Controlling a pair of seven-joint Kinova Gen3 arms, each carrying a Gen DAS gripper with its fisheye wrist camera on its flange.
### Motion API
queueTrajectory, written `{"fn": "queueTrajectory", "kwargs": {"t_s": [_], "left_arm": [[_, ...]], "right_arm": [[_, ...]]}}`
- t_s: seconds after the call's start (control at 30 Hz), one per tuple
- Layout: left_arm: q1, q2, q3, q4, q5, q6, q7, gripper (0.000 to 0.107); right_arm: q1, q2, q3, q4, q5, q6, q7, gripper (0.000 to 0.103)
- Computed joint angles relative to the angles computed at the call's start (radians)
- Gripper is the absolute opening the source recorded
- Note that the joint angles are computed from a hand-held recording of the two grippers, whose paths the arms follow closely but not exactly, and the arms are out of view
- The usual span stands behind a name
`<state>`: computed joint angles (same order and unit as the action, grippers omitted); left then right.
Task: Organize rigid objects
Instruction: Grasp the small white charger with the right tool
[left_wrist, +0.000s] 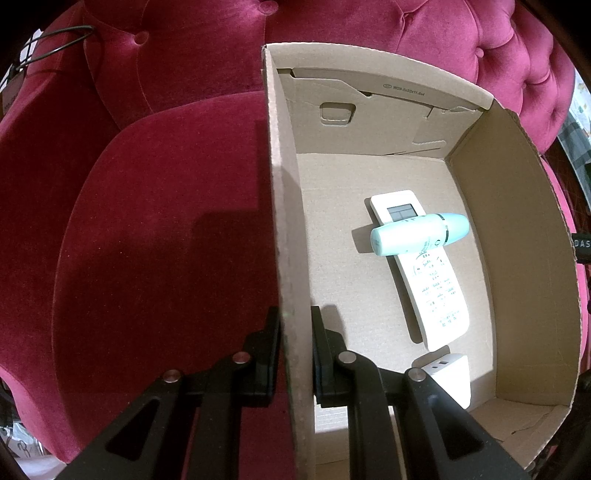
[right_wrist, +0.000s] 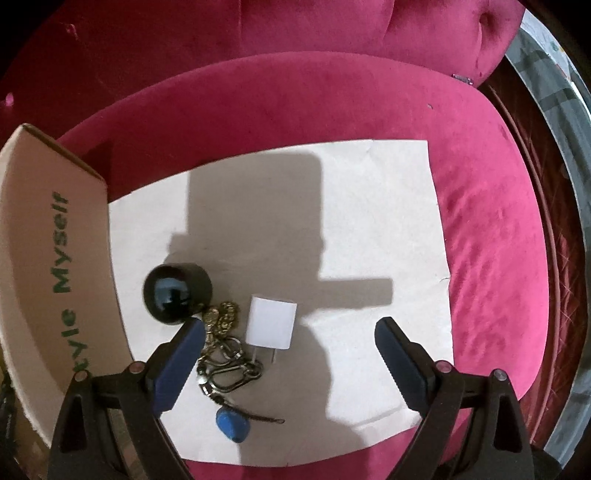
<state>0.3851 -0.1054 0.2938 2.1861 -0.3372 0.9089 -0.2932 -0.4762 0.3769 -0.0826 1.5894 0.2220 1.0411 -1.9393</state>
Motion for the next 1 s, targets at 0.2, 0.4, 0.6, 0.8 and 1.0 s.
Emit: {"fn": "queueTrajectory", "kwargs": {"t_s": [0.2,0.4,0.6,0.8,1.0], "left_arm": [[0.005,0.009,0.005,-0.007,-0.006,0.007,0.010,0.015],[0.009,0.010,-0.001,-0.005,-0.006,0.000,0.014,0.015],[0.010,0.008,0.000,-0.005,-0.006,0.003,0.014,0.015],[0.012,0.012,0.001,-0.008,-0.009,0.007,0.016,0.015],[0.013,0.011,-0.001,-0.006,-0.009,0.004,0.017,0.015]], "right_arm": [[0.025,0.015,0.000,-0.005,-0.029,-0.003,0.012,0.086],[0.088,0.034,-0.012,-0.019,-0.115,0.003,0.096,0.058],[0.079,0.044,0.000,-0.022,-0.114,0.008,0.117,0.028],[0.068,0.031,0.005,-0.006,-0.088,-0.001,0.115,0.028],[0.033,-0.015,-0.005,0.026,-0.068,0.005,0.078,0.028]]}}
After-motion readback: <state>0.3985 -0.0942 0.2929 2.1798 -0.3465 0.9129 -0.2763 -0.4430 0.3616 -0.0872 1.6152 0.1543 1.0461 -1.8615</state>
